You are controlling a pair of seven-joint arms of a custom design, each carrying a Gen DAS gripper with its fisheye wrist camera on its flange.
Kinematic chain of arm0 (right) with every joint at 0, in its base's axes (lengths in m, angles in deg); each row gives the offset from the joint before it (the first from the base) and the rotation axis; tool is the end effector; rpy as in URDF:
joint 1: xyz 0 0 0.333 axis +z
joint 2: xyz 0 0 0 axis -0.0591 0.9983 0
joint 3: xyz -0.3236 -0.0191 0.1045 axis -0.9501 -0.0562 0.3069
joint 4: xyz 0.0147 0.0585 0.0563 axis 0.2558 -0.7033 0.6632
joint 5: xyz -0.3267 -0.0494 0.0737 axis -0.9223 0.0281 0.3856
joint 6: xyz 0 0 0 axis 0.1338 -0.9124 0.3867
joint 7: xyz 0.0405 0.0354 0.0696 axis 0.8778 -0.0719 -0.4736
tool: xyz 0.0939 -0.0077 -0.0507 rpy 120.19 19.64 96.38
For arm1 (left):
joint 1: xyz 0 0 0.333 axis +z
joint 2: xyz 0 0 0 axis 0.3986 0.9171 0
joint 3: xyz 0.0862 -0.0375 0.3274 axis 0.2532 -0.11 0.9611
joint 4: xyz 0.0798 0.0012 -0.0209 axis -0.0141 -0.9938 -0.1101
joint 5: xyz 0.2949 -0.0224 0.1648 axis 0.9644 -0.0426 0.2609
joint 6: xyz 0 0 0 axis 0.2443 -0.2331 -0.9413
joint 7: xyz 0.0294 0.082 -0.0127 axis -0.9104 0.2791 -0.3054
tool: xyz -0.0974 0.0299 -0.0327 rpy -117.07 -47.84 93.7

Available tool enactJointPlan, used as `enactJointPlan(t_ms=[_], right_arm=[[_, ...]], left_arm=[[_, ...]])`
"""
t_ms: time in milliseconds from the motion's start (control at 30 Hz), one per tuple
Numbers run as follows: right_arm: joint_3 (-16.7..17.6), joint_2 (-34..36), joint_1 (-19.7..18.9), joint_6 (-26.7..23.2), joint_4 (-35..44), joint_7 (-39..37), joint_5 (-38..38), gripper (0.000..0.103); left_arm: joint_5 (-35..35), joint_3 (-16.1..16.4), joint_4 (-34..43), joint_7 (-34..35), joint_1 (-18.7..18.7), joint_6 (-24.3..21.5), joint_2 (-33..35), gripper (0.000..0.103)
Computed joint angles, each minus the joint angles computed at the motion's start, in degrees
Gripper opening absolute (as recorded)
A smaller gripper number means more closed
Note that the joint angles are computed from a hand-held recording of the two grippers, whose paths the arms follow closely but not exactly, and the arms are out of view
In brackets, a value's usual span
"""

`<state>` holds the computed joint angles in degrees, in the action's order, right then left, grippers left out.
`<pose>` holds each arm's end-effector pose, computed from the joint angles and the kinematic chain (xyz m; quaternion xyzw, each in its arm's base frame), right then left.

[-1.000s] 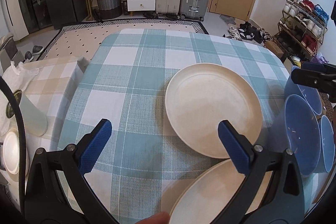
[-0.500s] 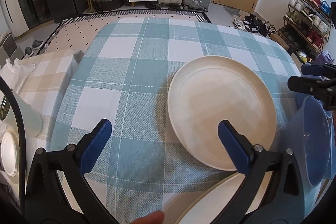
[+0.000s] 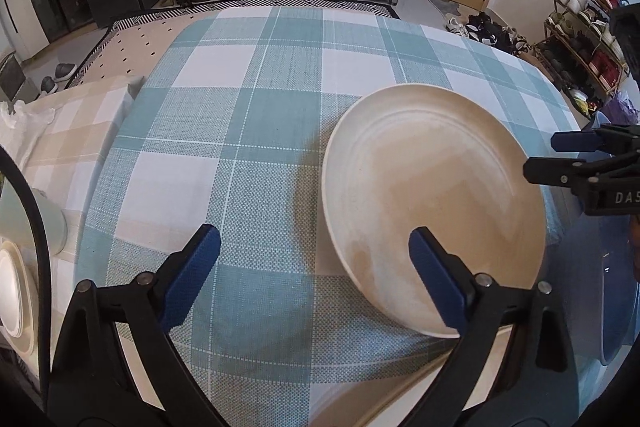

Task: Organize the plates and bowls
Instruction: 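Close the left tool on the cream plate rim while the right tool grips its opposite rim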

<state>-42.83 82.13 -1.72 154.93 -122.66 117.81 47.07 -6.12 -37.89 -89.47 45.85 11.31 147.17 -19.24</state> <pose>0.5188 0.0184 0.3655 -0.8968 0.4145 -0.0356 0.1506 0.3411 -0.2204 0.3530 -0.7793 0.5686 -0.1835 0.1890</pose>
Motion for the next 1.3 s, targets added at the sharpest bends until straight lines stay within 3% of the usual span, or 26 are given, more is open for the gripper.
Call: enactJointPlan(t_ms=[233,333,467,600,700,1000,1300], right_arm=[[0.47,1.51,0.62,0.66,0.13,1.16,-2.24,0.069],[0.44,2.14,0.92,0.86,0.29,2.20,-3.51,0.061],[0.50,2.98,0.96,1.03,0.59,3.44,-5.03,0.046],[0.74,3.04,0.84,2.20,0.14,3.86,-5.72,0.029],[0.93,2.81,0.67,2.73,-0.28,3.64,-6.05,0.022],[0.79,1.69,0.87,5.73,-2.54,3.63,-7.85,0.011],[1.19,0.53,0.48,8.17,-4.53,1.37,-6.63,0.010]], left_arm=[[0.41,0.53,0.63,0.54,-0.18,1.68,1.72,0.084],[-0.53,0.70,0.66,1.50,-0.52,1.95,2.05,0.074],[-0.70,0.88,0.47,1.58,-0.73,2.71,2.29,0.068],[-2.86,0.95,0.21,3.88,-0.95,3.09,2.33,0.049],[-4.40,0.75,0.19,5.98,-1.30,3.00,2.52,0.036],[-4.04,0.74,0.52,6.71,-1.95,3.86,2.98,0.019],[-4.01,0.04,1.74,6.79,-3.17,-0.40,2.22,0.018]])
